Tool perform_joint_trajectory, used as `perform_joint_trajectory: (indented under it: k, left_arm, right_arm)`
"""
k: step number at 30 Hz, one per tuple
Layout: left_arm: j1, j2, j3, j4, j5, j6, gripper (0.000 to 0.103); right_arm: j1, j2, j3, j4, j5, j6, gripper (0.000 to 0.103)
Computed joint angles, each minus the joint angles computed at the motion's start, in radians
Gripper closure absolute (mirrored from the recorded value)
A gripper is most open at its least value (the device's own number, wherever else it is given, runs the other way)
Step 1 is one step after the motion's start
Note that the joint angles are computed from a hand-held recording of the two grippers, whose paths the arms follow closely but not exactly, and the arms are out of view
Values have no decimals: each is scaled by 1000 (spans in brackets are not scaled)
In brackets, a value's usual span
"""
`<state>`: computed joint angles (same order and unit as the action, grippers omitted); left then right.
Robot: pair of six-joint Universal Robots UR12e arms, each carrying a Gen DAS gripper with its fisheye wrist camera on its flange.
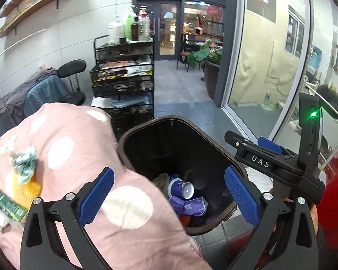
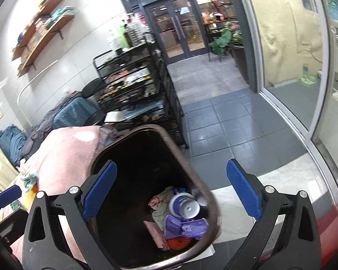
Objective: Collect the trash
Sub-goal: 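Move both grippers back over the trash on the table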
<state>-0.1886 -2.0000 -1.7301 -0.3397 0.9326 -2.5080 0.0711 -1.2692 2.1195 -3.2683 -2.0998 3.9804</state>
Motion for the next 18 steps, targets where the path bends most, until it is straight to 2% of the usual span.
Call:
perform_joint_trajectory:
  k: [6, 12, 18]
  left_arm:
    - [38, 2, -19, 63, 21, -60, 5]
    - [77, 5, -47, 129, 69, -104, 5]
    - [123, -3, -46, 140, 107, -158, 5]
  right_arm:
    - [19, 19, -37, -11, 62, -58, 6]
    - [34, 44, -86, -13, 159, -122, 6]
    - [63, 76, -153, 5, 209, -201, 6]
